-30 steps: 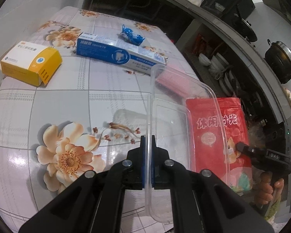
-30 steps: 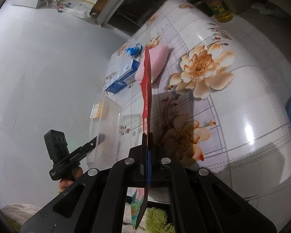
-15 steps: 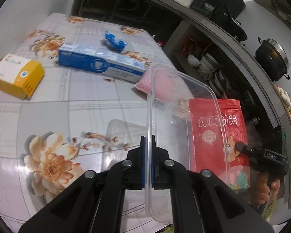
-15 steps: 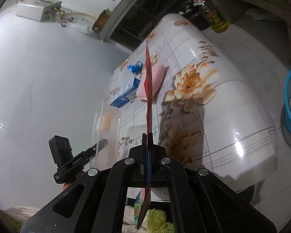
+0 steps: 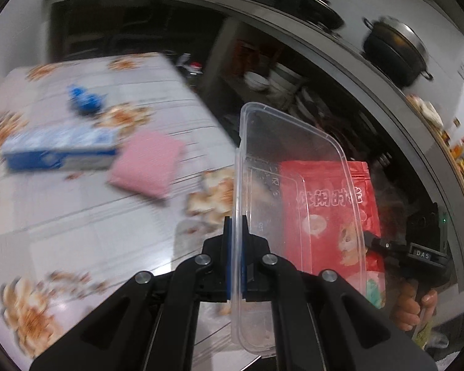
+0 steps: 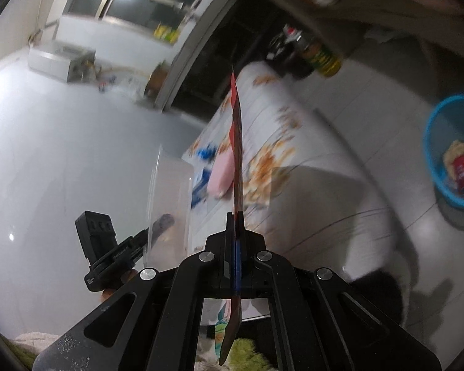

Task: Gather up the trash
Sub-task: 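Lift and carry the container with the left tool while the right tool carries the red bag toward the wastebasket, then open both tools over the blue wastebasket to drop the container and bag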

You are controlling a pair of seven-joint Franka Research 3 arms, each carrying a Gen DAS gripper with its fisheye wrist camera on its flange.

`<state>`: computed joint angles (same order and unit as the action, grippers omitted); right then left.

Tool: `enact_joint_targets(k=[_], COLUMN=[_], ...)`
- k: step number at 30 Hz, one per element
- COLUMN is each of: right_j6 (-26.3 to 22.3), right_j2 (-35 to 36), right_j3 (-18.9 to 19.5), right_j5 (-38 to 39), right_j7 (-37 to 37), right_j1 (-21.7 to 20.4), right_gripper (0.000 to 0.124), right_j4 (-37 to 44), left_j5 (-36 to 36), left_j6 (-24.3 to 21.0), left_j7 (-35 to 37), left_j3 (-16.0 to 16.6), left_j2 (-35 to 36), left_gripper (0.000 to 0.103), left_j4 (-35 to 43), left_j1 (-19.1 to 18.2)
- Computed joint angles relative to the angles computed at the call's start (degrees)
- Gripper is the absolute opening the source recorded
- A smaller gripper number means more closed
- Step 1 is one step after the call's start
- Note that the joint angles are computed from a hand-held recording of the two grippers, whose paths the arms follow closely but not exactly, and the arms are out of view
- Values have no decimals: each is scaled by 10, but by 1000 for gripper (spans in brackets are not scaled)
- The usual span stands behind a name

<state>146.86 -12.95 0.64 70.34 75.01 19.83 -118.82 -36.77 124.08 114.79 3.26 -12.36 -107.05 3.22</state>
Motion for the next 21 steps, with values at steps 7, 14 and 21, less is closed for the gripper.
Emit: enact_joint_targets(k=[7,14,21], right_j6=[99,126,114], right_j2=[-98,-148,-150], right_j3=[-13,25,0], right_j5=[-43,-247,-325], right_j7=[65,280,364], right_j1=[-29,-114,-115], right_gripper=[0,0,0], right_j4=[-108,-196,-229], left_j5=[4,96,226], left_j6=[-40,-95,-182], left_j7=[-1,-63,-162], left_j3=[-55,-126,-168], left_j2=[96,233,425], left_gripper=[3,3,4], left_j4=[109,253,478], left_j1=[-31,-59,-116])
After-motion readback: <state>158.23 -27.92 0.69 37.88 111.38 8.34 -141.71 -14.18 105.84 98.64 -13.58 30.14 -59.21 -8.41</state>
